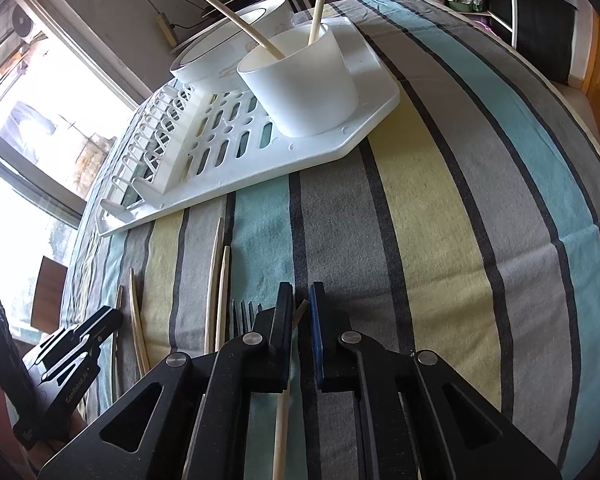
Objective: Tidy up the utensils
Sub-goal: 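Move both tools back to the loose chopsticks and grasp one each, then lift the chopsticks with both tools and carry them toward the white cup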
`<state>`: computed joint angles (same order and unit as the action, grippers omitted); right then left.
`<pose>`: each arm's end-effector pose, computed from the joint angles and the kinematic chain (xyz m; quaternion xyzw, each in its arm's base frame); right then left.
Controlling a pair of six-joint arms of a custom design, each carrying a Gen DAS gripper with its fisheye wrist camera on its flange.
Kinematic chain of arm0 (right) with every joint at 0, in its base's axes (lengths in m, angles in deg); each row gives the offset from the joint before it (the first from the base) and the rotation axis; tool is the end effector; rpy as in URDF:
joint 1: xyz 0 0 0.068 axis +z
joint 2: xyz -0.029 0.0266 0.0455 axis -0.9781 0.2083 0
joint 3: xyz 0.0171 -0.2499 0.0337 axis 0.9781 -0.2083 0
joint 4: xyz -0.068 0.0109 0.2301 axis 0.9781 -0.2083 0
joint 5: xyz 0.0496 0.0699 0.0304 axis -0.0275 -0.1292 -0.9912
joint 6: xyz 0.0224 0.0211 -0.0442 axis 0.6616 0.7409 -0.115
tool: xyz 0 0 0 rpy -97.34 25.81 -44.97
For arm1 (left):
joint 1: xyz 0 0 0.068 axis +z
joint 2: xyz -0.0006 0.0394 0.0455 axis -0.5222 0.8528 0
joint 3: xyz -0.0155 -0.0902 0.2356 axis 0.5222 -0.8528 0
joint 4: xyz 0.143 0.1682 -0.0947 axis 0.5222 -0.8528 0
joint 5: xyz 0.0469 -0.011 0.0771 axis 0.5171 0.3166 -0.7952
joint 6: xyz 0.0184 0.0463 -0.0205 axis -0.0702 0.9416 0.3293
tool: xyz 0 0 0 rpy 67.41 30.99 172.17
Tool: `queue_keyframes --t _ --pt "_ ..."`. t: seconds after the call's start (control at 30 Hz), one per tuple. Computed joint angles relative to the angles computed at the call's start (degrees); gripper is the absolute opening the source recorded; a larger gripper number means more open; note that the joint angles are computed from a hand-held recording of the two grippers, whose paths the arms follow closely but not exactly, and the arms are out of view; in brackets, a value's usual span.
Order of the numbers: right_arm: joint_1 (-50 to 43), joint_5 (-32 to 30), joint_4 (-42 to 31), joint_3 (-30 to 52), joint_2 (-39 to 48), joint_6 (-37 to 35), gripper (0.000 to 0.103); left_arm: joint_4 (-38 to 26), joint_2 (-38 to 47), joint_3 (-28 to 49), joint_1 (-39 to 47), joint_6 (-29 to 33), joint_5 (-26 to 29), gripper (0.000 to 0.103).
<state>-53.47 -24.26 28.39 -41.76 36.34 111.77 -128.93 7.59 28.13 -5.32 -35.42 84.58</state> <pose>0.1192 0.0507 0.2422 0.2365 0.9290 0.1385 0.2487 0.2364 0.0979 0.2401 0.2697 0.9202 -0.0759 0.2732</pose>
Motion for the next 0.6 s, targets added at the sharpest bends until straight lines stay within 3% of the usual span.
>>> queue_keyframes --t 0.2,0.6 --pt "-1.28 -1.31 0.36 -0.53 -2.20 -1.43 0.005 -1.20 0.85 1.39 -0.15 0.18 0.47 0.007" --pt "-1.13 1.33 -2.58 5.41 -4.94 -4.80 0.005 -9.71 4.38 12.32 2.81 0.71 8.83 0.006"
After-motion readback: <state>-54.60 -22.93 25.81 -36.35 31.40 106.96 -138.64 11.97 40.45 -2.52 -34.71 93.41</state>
